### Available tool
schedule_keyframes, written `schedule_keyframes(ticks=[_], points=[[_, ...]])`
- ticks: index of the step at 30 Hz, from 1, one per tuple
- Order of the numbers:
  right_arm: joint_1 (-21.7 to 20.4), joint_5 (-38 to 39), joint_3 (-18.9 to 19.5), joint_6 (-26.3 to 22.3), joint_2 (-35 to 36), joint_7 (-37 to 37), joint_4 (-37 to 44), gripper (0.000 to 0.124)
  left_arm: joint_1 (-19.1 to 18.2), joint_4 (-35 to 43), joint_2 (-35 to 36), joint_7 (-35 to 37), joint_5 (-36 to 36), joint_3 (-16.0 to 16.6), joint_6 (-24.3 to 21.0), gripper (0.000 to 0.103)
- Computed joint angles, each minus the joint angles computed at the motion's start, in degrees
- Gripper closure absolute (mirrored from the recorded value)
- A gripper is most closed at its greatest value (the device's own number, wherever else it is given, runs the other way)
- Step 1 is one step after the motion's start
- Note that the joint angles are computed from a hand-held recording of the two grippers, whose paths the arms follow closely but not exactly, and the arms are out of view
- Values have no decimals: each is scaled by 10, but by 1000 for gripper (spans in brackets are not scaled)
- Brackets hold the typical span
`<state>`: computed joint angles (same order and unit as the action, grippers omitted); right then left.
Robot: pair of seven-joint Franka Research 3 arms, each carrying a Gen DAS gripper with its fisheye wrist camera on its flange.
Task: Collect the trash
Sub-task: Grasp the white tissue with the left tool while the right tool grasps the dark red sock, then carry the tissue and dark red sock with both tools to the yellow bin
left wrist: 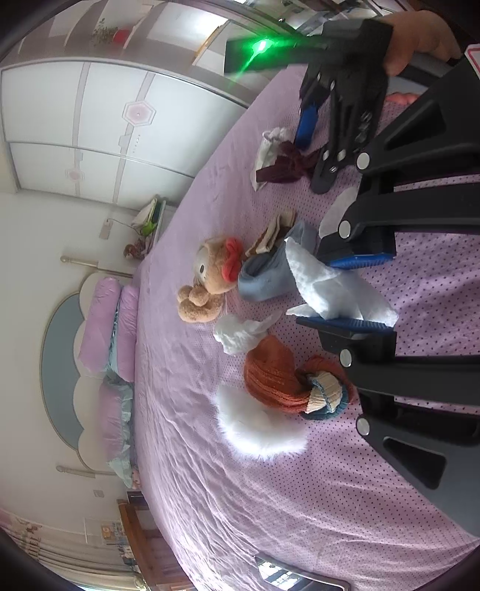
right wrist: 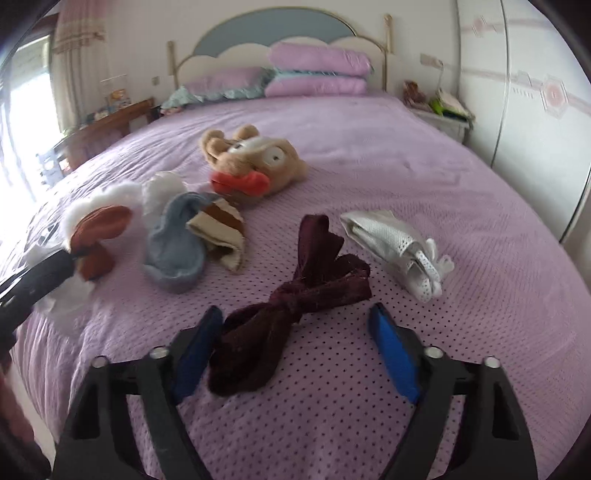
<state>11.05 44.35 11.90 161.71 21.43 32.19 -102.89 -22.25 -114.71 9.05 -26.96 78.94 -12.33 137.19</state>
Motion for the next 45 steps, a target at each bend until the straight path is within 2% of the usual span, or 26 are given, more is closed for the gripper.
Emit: schedule_keyframes(ticks=[3,8,15,25,37,45], points=[[-11,18,6,-24,-1,-12,5,86,0,1,0,3,3,0,6,80],[-32,86,18,-67,-17,-94,-5,102,-3,9,7,3,10,0,15,80],[-29,173,1,-87,-61,-206,-46,105,-10,21,16,13,1,1,10,80],[-19,244,-47,-139,-132,-297,-103,105,-30,53,31,39,-9,-2,-3,80],[-36,283,-109,-202,-203,-361,-167,105,-80,159,109,105,-18,10,24,80],[-66,294,-145,-208,-233,-375,-207,105,-123,264,190,189,-55,31,70,80]])
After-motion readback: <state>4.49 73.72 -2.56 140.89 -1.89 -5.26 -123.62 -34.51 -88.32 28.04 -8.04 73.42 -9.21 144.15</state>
